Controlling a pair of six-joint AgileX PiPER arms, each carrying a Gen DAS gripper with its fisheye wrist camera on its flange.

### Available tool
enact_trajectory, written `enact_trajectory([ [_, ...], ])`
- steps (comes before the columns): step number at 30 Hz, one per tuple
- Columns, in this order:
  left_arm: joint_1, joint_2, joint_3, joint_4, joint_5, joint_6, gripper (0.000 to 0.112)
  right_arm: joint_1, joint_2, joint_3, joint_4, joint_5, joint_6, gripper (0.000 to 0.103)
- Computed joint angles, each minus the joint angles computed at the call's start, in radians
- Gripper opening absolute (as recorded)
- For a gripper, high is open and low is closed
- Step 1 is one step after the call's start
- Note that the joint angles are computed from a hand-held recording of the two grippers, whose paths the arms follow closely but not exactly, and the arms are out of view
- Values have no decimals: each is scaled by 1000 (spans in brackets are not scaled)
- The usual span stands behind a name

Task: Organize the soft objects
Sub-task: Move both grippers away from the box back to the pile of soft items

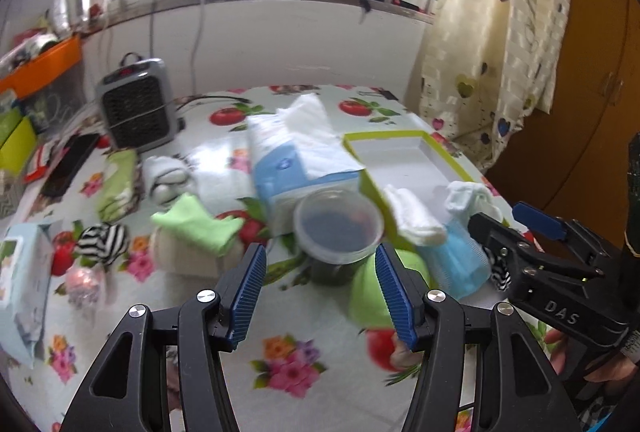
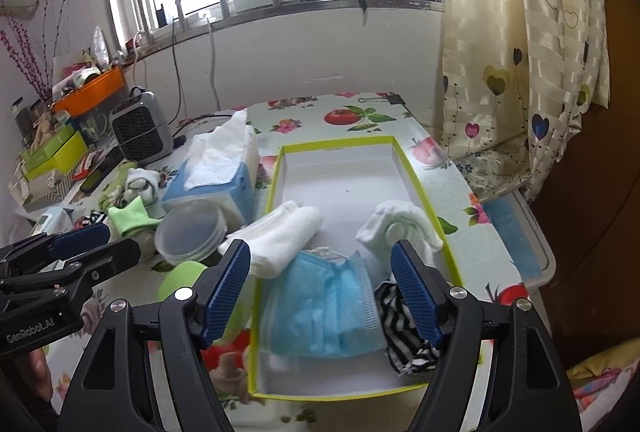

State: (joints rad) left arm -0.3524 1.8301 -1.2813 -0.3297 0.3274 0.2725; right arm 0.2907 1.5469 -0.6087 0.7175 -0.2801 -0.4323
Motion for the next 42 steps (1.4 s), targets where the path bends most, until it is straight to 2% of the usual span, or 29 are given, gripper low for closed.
enact_trajectory([
  [8,116,-78,125,-171,-28,174,56,142,-5,-5,146,-50,-93,73],
  [15,237,-107,188,-299,-39,291,56,231,27,-40,185,-68,-106,73],
  [17,260,-112,206,-340,-48,341,56,252,46,-62,214,-62,-132,73],
  [20,296,-104,208,-326,-48,327,56,279,79,-93,225,-57,-149,73],
  [28,386,-66,197,-411,-34,422,56,325,207,-228,181,2,-137,73],
  [34,437,-30,179,-468,-5,498,56,342,299,-364,273,51,-258,73],
  [38,460,-9,162,-496,17,537,56,344,358,-454,412,73,-408,73],
  [42,479,10,150,-533,36,578,56,334,421,-546,632,96,-641,73],
])
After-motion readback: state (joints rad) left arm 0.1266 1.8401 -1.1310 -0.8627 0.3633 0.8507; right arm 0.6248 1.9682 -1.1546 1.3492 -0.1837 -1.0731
